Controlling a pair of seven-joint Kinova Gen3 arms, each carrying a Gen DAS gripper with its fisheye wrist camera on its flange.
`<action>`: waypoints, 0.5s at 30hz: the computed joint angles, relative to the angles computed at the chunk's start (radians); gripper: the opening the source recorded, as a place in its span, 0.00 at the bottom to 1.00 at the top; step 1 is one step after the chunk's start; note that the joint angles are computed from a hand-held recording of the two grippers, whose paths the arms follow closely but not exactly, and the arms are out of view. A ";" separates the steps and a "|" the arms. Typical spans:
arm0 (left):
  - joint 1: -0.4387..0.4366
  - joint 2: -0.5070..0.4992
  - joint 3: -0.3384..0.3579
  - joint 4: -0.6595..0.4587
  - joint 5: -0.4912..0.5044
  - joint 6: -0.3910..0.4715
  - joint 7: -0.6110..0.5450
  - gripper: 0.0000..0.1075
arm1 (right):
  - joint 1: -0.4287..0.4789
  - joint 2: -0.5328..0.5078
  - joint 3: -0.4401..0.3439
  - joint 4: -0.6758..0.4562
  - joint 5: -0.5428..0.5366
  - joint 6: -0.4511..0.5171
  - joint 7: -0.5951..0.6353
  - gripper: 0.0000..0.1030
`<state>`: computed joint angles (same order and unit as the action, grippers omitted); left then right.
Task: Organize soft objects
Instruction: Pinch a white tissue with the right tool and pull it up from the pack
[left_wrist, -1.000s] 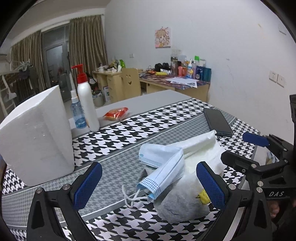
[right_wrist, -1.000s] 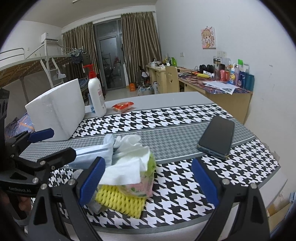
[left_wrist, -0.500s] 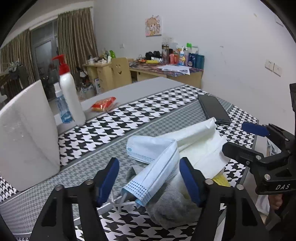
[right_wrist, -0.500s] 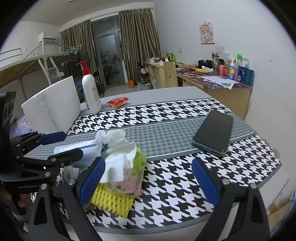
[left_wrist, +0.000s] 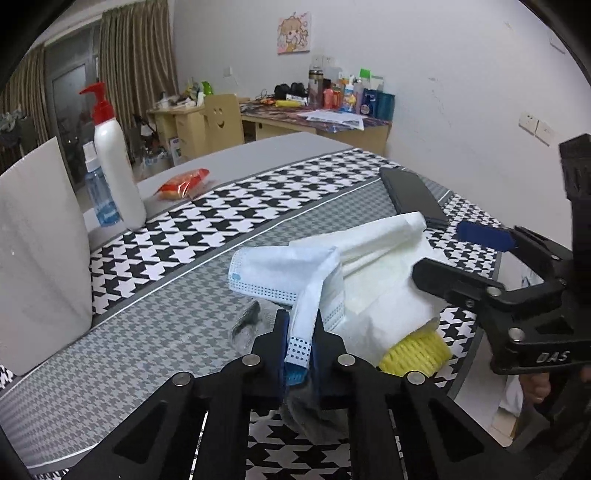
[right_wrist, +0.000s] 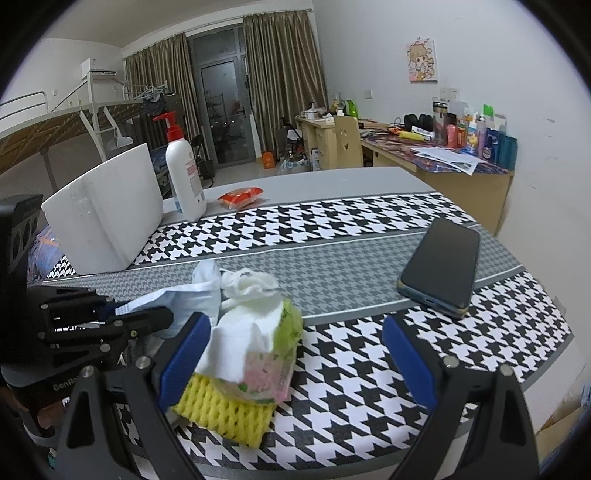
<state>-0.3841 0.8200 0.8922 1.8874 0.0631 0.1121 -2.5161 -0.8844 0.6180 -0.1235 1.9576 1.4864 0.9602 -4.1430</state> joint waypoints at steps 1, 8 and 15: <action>-0.016 0.007 0.017 0.000 -0.002 0.007 -0.005 0.09 | 0.002 0.001 0.000 -0.002 0.004 -0.003 0.002 0.94; -0.092 0.040 0.097 0.016 0.003 -0.003 -0.035 0.08 | 0.025 -0.002 0.001 -0.008 0.043 -0.029 0.009 0.94; -0.157 0.056 0.157 0.037 -0.017 -0.040 -0.016 0.08 | 0.063 -0.007 -0.010 -0.003 0.092 -0.073 -0.004 0.94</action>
<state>-0.5409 0.8761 1.0489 1.9241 0.0464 0.0721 -2.5321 -0.8217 0.6111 -0.1339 1.9549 1.5783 0.8869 -4.1474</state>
